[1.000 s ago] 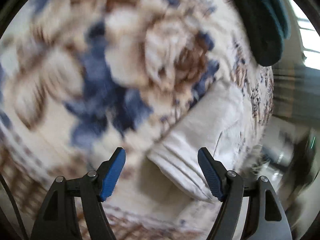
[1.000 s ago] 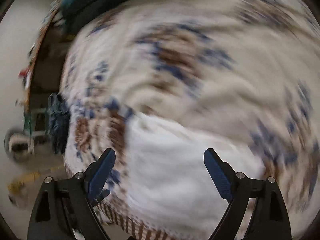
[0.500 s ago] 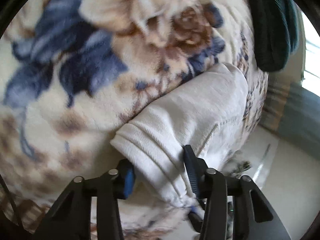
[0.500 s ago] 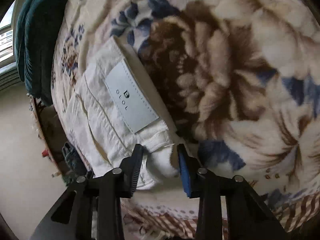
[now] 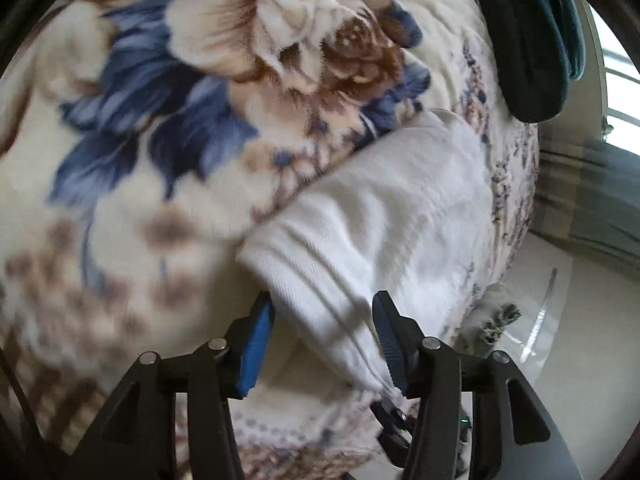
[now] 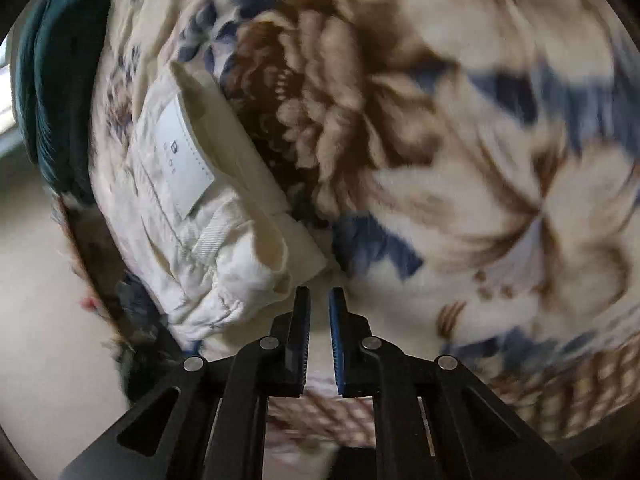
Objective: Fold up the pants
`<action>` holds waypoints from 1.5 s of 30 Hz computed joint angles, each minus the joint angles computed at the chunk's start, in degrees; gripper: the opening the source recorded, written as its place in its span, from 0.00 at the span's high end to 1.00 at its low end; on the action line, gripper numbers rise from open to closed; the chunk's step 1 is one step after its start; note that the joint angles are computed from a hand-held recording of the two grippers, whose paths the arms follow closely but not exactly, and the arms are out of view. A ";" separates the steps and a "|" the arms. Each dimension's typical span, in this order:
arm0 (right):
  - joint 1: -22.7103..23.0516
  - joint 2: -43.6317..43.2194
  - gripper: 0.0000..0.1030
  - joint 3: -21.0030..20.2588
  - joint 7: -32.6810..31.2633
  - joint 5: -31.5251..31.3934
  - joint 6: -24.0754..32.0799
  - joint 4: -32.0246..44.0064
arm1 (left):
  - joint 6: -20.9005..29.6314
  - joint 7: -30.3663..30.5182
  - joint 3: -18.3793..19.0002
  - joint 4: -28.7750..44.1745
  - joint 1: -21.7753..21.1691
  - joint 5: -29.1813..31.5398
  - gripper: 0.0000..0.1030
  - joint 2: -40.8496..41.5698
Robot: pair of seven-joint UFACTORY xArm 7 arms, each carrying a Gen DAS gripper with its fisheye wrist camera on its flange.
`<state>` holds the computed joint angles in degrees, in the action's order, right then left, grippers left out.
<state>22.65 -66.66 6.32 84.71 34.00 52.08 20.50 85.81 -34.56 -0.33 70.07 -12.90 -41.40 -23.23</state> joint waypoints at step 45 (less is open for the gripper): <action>-17.10 19.74 0.04 43.79 45.22 -9.39 -66.96 -10.17 | -21.23 15.27 2.64 -24.05 -5.97 -17.70 0.15 -11.64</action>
<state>5.55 -46.92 50.11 129.93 24.61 -14.88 10.33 64.59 -19.29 2.32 46.02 -18.88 -59.10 -34.87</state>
